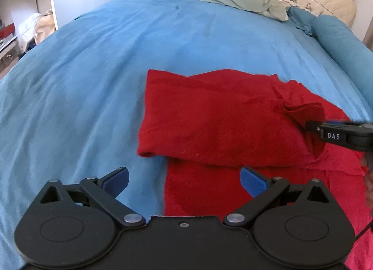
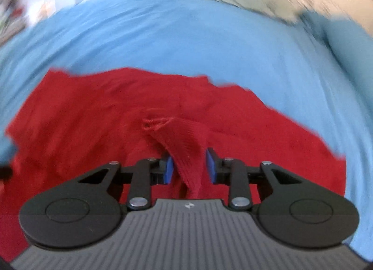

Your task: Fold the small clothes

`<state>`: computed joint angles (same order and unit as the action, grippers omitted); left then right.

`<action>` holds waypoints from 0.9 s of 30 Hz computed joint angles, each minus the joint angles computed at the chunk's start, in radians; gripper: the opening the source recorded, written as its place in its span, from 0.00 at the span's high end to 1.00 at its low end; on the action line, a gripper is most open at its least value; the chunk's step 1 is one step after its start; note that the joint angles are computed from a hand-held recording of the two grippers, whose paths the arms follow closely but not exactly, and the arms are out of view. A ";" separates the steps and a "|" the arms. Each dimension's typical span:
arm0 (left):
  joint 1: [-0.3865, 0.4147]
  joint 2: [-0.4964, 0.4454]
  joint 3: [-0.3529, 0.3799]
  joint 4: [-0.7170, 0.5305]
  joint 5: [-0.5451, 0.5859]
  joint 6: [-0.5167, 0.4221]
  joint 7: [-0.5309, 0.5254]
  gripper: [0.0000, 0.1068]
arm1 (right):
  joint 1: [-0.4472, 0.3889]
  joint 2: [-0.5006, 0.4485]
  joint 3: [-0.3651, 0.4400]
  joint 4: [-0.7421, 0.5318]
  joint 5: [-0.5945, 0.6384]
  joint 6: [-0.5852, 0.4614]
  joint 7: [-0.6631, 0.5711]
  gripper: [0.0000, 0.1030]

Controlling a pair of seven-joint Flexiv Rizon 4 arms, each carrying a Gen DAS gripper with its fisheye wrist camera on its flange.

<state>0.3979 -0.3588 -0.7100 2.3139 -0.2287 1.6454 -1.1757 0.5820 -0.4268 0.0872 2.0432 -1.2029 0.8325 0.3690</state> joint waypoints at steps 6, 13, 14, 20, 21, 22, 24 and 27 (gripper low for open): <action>0.023 -0.036 -0.038 -0.021 0.007 -0.010 0.001 0.04 | -0.032 0.033 -0.004 0.071 -0.043 0.064 0.229 0.59; 0.064 -0.052 -0.089 -0.031 -0.028 -0.049 -0.002 0.04 | -0.045 0.058 0.013 0.110 -0.030 0.049 0.353 0.63; 0.066 -0.052 -0.093 -0.032 -0.033 -0.051 -0.001 0.04 | -0.046 0.055 0.013 0.108 -0.037 0.052 0.350 0.63; 0.086 -0.055 -0.123 -0.028 -0.051 -0.060 0.002 0.04 | -0.080 0.062 0.001 0.116 -0.130 0.103 0.391 0.55; 0.083 -0.055 -0.120 -0.028 -0.051 -0.060 0.002 0.04 | -0.090 0.063 0.003 0.118 -0.125 0.115 0.403 0.48; 0.081 -0.054 -0.119 -0.027 -0.053 -0.060 0.001 0.04 | -0.094 0.065 0.003 0.121 -0.124 0.117 0.419 0.48; 0.080 -0.053 -0.121 -0.024 -0.058 -0.060 -0.002 0.04 | -0.103 0.064 0.009 0.120 -0.087 0.118 0.418 0.44; 0.072 -0.047 -0.116 -0.021 -0.065 -0.062 -0.010 0.04 | -0.113 0.079 0.002 0.142 -0.089 0.145 0.495 0.46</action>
